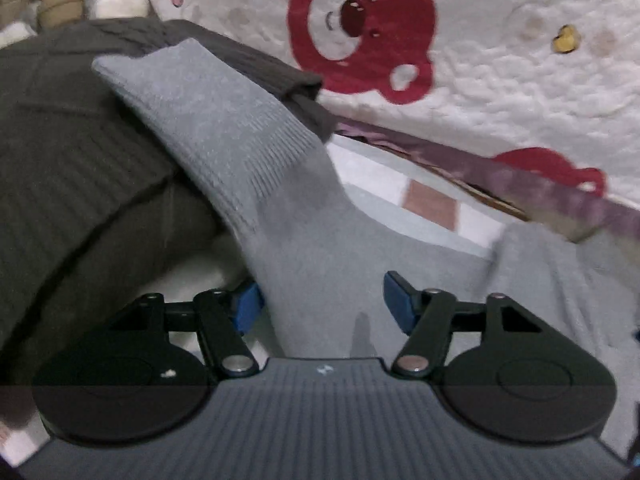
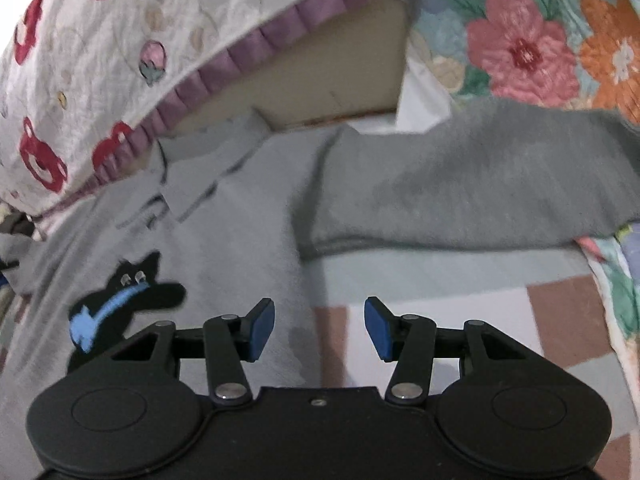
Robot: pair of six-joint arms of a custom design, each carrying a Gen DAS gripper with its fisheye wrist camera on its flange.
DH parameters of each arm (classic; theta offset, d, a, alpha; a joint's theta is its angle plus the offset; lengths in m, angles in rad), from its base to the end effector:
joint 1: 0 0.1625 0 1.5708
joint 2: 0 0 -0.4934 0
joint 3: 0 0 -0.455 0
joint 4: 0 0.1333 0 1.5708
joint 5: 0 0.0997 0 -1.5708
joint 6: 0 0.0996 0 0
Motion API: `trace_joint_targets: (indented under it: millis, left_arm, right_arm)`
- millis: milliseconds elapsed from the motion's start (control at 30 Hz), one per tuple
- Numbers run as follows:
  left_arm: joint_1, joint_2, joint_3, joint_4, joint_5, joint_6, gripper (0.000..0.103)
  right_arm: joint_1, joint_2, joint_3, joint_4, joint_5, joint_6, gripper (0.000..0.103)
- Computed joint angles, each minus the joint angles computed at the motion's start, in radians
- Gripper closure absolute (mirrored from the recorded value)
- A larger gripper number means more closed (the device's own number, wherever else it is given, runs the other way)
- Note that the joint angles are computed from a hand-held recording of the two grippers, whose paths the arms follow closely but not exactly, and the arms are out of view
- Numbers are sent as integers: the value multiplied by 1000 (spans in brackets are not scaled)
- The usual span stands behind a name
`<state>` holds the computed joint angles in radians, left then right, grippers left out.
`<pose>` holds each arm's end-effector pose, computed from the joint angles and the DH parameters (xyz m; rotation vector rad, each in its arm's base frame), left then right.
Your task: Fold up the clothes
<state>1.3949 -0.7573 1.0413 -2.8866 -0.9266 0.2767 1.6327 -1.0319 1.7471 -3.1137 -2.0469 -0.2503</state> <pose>0.0300 -0.9345 0.4186 0.0875 2.2290 -1.2046 0.1326 -0.7225 0.3011 0.1215 -2.4311 1.0031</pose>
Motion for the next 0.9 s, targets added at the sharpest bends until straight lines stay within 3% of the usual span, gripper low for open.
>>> trace_joint_targets:
  millis: [167, 233, 267, 300, 367, 433, 500, 600, 667, 700, 833, 900]
  left_arm:
    - [9, 54, -90, 6, 28, 1, 41]
    - [7, 81, -132, 47, 55, 43, 67]
    - [0, 96, -153, 70, 96, 88, 98]
    - [-8, 113, -174, 87, 138, 136, 98]
    - [-27, 128, -169, -1, 162, 317, 98]
    - [-49, 132, -170, -114, 130, 505, 98]
    - [-69, 142, -211, -175, 102, 617, 98]
    - [-77, 185, -354, -188, 116, 702, 98]
    - [-80, 229, -479, -181, 127, 755, 98]
    - [-81, 257, -556, -170, 131, 782, 98]
    - [-67, 377, -781, -129, 182, 911, 94]
    - [-62, 416, -840, -105, 207, 931, 90]
  right_arm:
    - [-14, -35, 30, 18, -91, 26, 48]
    - [-22, -45, 29, 27, -113, 98, 48]
    - [-25, -48, 22, 50, -114, 133, 48]
    - [-27, -51, 12, 89, -97, 139, 48]
    - [-32, -54, -14, 178, -49, 128, 54]
    - [-28, -40, -33, 189, -34, 102, 55]
    - [-26, -24, -49, 187, -19, 82, 55]
    - [-27, -2, -71, 191, -14, 82, 55]
    - [-33, 2, -82, 230, 7, 90, 77]
    - [-37, 3, -86, 255, 24, 96, 80]
    - [-41, 2, -59, 194, 59, 113, 80]
    - [-45, 0, -53, 181, 68, 122, 80]
